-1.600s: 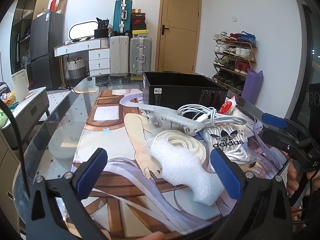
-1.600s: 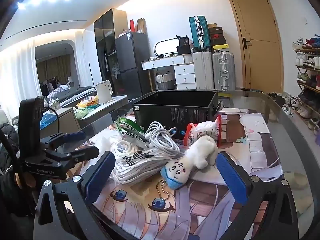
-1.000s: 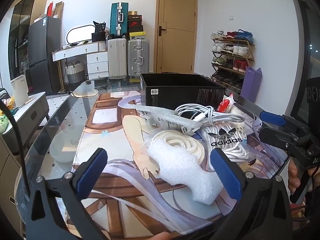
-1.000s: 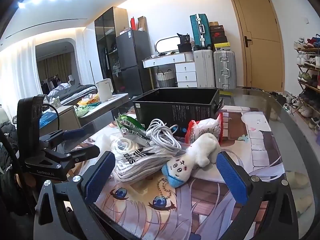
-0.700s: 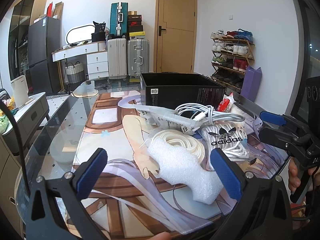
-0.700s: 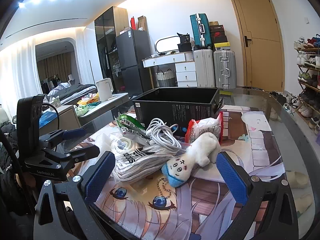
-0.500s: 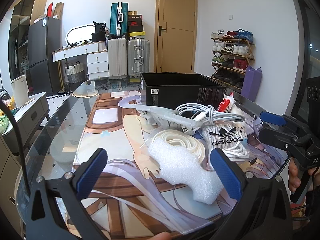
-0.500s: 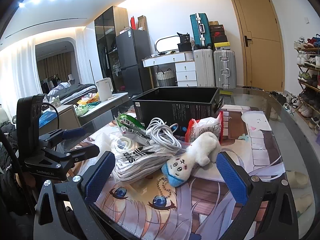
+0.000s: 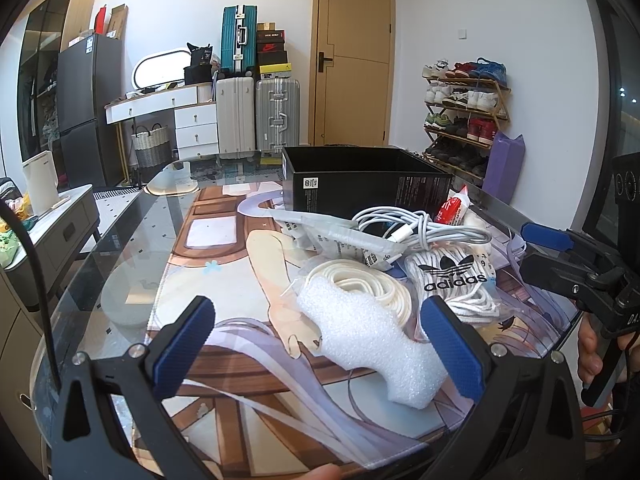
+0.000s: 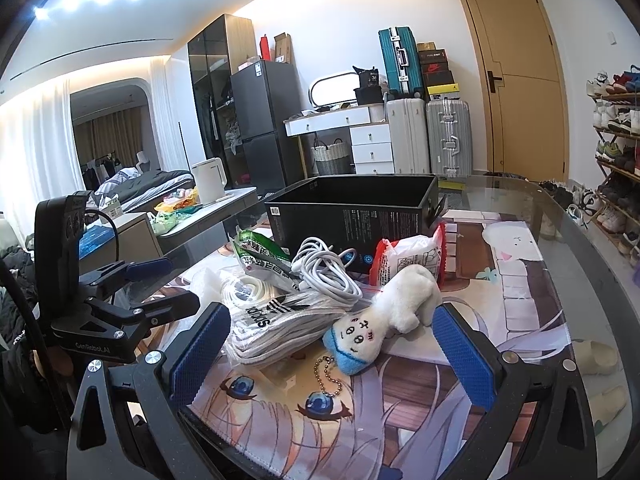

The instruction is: Organize soft objects

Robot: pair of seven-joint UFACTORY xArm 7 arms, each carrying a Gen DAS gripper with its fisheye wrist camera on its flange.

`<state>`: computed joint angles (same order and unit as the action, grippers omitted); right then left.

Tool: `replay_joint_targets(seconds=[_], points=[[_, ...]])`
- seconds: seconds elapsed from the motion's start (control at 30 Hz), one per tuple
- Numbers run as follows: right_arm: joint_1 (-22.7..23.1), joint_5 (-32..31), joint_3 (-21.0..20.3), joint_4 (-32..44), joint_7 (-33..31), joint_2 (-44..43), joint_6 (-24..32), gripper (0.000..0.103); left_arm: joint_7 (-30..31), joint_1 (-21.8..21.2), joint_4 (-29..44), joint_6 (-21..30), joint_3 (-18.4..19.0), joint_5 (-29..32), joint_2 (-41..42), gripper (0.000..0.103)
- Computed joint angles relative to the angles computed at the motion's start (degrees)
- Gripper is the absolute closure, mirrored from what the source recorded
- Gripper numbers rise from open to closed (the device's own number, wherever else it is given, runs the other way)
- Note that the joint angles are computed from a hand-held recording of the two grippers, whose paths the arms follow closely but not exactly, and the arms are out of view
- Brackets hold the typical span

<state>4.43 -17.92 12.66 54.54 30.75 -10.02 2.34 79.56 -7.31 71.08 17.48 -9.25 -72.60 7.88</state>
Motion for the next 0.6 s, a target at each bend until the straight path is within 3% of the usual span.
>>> replay_joint_targets(seconds=[0.6], points=[[0.16,0.51,-0.15,-0.34,-0.39,-0.13,-0.18,0.0,0.08,-0.02,-0.04,-0.13,-0.05,-0.02,-0.01,0.0]])
